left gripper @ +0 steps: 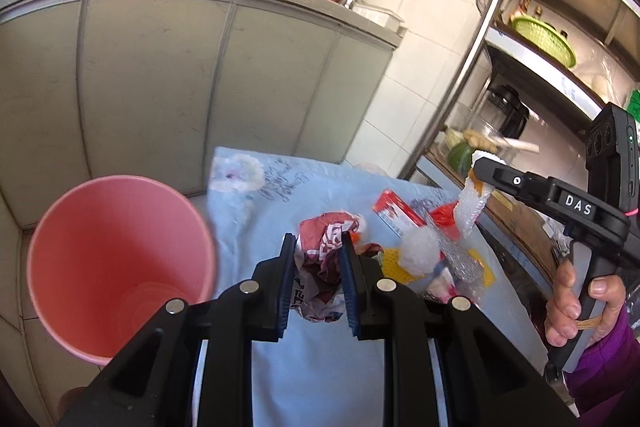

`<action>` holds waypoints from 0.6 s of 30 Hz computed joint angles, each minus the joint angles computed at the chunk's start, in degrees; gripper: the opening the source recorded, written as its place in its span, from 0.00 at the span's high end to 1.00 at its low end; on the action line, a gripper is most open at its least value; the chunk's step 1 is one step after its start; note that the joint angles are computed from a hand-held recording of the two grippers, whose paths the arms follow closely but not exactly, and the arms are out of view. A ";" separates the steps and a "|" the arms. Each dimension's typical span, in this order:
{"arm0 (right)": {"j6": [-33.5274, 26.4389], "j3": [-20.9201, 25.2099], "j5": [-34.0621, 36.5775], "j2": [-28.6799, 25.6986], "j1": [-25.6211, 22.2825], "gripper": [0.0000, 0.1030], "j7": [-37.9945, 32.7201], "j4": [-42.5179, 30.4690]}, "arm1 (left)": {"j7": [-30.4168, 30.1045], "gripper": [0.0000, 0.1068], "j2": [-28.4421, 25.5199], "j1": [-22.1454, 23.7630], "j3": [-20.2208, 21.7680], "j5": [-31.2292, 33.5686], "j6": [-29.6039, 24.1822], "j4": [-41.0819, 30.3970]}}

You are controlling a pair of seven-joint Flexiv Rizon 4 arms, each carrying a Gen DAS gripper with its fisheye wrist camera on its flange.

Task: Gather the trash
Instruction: 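Carry the wrapper and scrubber over the pink bin with both tools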

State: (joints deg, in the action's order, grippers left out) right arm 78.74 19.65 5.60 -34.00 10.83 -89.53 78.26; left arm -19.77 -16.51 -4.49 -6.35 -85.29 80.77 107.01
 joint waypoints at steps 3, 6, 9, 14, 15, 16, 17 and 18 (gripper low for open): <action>-2.83 4.24 1.30 -2.37 -0.67 0.65 -3.60 -4.61 | 1.37 0.81 0.50 0.21 0.66 -3.02 2.17 -0.12; -6.83 7.59 3.57 -5.07 -0.19 0.65 -7.83 -10.08 | 2.78 0.81 0.56 0.06 1.72 -5.81 4.91 -0.29; -12.69 9.89 5.66 -8.58 1.57 0.65 -11.22 -16.87 | 2.84 0.80 0.26 0.07 3.08 -6.93 7.43 -0.37; -21.42 10.63 9.12 -13.63 5.16 0.65 -13.66 -25.99 | -1.90 0.81 -1.22 1.82 4.65 -3.89 9.44 0.22; -22.82 10.30 9.70 -14.39 5.83 0.65 -13.79 -27.36 | -3.91 0.80 -1.45 2.56 4.75 -2.08 9.22 0.68; -24.94 10.09 10.29 -15.50 6.58 0.65 -13.75 -29.21 | -5.64 0.80 -1.74 3.35 4.68 -0.38 9.09 1.12; -26.87 9.58 10.74 -16.52 7.41 0.65 -13.36 -30.96 | -7.00 0.80 -2.03 4.07 4.43 1.00 9.24 1.55; -29.12 9.13 11.24 -17.71 8.19 0.65 -12.88 -33.05 | -8.72 0.80 -2.27 4.90 4.33 2.77 9.02 1.95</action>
State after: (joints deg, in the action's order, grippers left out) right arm 49.62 28.79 16.83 -51.72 19.02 -102.40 45.22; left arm -28.49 -18.78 0.41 -2.02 -82.53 89.79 108.97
